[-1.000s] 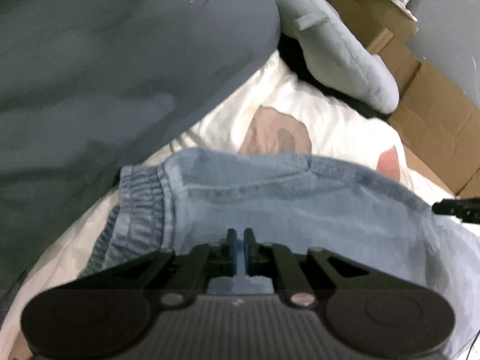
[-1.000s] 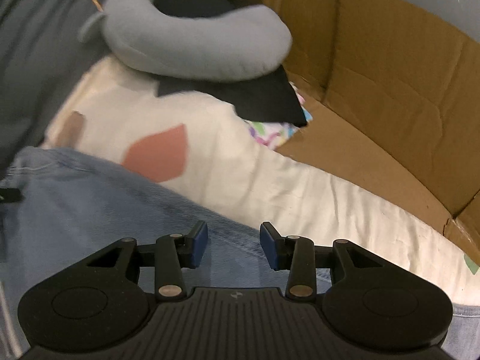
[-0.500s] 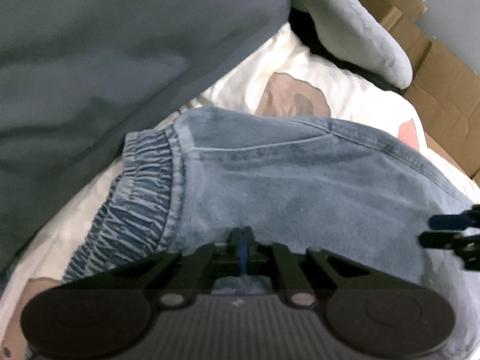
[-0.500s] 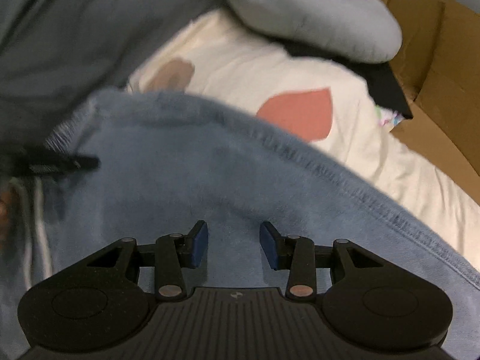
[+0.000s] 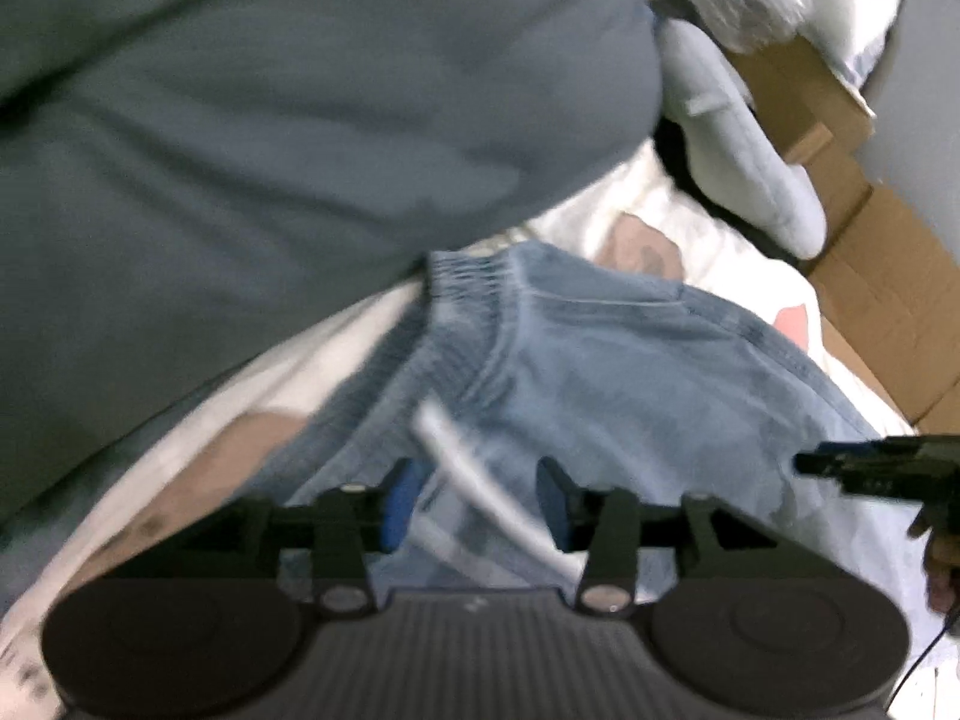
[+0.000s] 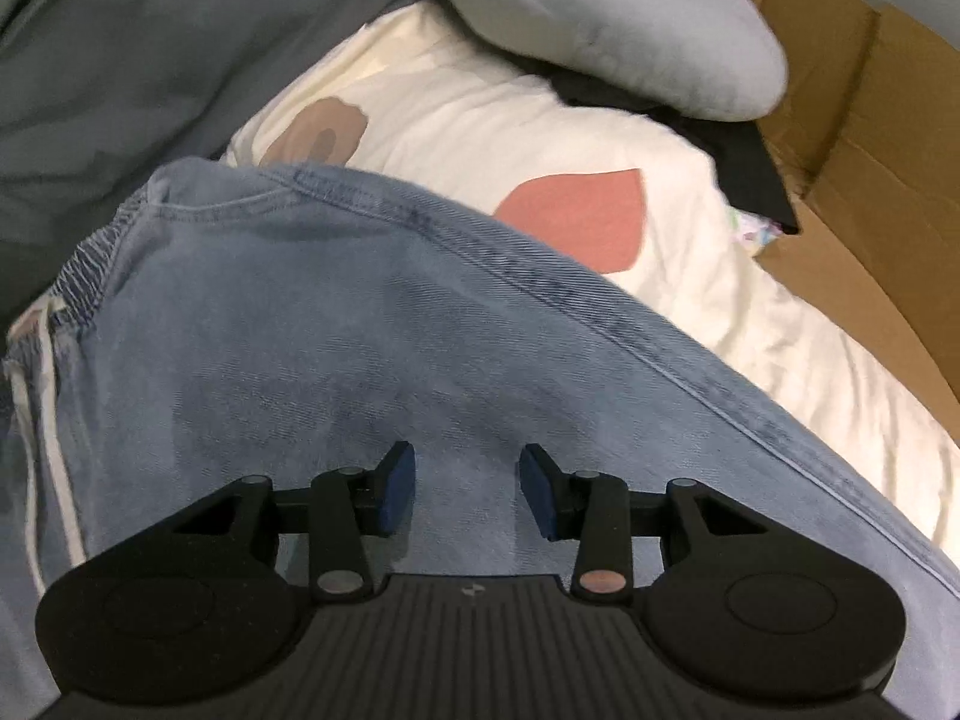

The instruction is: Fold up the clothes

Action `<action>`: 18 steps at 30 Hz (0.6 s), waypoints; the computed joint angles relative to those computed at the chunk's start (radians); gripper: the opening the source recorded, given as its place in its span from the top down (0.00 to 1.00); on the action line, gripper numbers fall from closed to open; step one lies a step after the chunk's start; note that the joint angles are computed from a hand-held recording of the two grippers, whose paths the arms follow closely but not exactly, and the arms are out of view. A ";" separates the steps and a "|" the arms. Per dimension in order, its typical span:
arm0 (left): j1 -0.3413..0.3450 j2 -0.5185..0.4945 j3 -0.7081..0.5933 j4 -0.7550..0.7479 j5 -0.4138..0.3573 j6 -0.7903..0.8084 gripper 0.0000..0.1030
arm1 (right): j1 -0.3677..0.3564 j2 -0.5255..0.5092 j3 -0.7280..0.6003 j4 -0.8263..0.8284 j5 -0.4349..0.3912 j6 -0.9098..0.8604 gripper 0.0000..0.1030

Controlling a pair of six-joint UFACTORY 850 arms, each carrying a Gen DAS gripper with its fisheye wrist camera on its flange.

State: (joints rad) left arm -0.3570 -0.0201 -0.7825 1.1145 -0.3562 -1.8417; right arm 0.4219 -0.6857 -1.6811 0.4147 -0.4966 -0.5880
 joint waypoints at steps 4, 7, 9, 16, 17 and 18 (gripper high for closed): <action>-0.034 0.102 0.070 -0.126 -0.059 0.104 0.53 | -0.022 0.039 0.025 0.028 -0.001 -0.038 0.55; -0.057 0.158 0.102 -0.185 -0.120 0.135 0.53 | -0.037 0.061 0.035 0.049 -0.002 -0.058 0.55; -0.071 0.196 0.128 -0.203 -0.153 0.121 0.53 | -0.047 0.082 0.053 0.072 0.000 -0.086 0.55; -0.120 0.277 0.205 -0.278 -0.218 0.019 0.53 | -0.083 0.194 0.162 0.170 -0.019 -0.228 0.54; -0.130 0.287 0.215 -0.288 -0.220 0.005 0.53 | -0.089 0.216 0.185 0.189 -0.025 -0.251 0.54; -0.142 0.298 0.228 -0.293 -0.221 -0.011 0.53 | -0.096 0.239 0.208 0.206 -0.030 -0.273 0.54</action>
State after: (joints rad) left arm -0.4991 0.2783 -0.5544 0.8212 -0.5768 -1.8531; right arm 0.3261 -0.4467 -1.4726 0.6209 -0.5268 -0.8608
